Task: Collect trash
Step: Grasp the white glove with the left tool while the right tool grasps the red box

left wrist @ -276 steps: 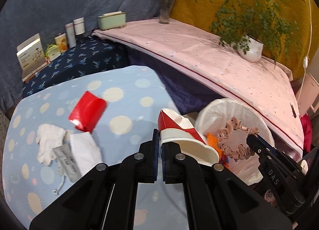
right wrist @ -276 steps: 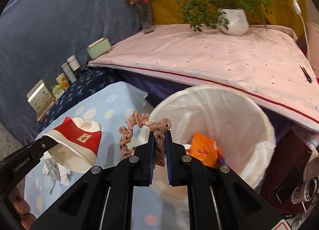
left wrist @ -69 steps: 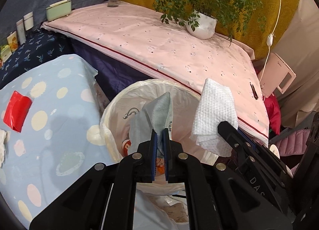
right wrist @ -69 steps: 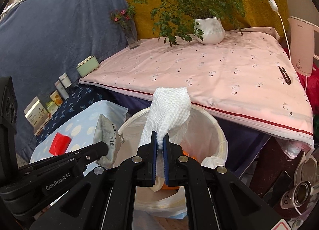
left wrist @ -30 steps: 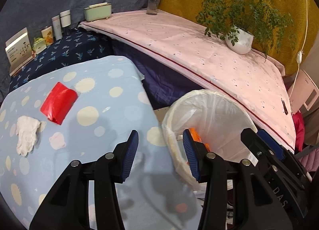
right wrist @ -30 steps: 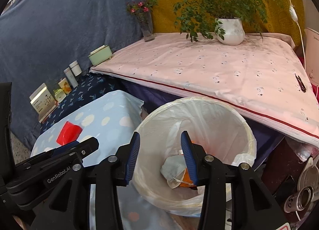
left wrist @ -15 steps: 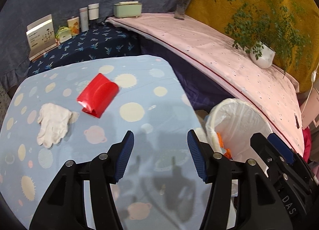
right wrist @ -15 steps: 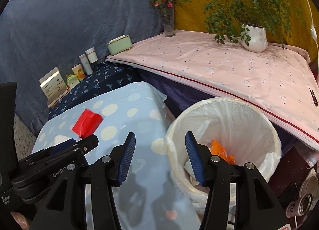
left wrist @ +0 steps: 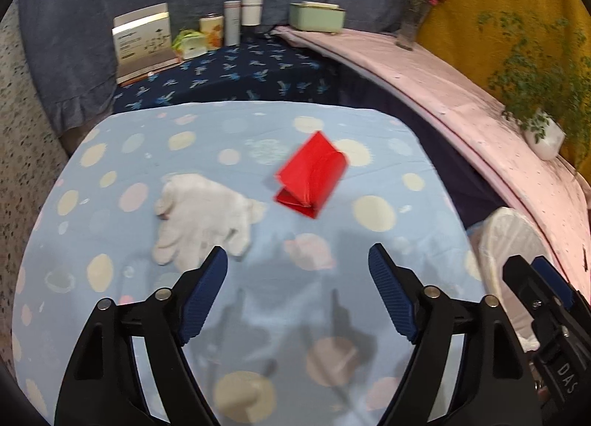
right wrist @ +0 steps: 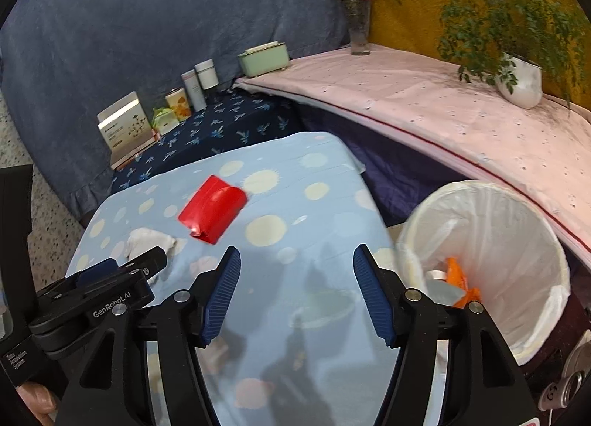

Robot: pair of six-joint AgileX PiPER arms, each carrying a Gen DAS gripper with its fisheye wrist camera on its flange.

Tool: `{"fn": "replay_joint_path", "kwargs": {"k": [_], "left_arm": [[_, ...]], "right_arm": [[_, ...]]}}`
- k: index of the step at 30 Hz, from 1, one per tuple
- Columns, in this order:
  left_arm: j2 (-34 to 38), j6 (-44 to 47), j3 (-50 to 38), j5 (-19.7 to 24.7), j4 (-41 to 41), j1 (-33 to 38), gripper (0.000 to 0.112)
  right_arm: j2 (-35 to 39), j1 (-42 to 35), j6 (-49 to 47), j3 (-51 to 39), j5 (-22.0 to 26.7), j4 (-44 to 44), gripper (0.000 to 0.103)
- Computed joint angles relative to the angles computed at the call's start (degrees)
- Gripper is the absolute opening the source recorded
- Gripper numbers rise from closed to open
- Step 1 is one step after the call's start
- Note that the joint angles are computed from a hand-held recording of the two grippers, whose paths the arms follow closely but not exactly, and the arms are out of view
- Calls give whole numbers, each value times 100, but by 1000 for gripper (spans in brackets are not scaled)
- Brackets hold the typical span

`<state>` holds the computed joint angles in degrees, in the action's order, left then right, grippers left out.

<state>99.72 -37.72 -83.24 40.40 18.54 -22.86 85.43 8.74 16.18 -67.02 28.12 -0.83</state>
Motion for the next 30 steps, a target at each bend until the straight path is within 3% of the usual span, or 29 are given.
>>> {"fn": "replay_joint_path", "kwargs": {"k": [6,18,30], "left_arm": [[65,386,134,-114,-201,688,90],[1027,1510,-669,-39,-969,1476,91],[1880,1941,-1425,128,-1381,1676,86]], "right_arm": [[663,480,378,-555,93,-124,63],[2461,907,450,-2357,414,219,63],[3776,975,529,-3869,808,258,63]]}}
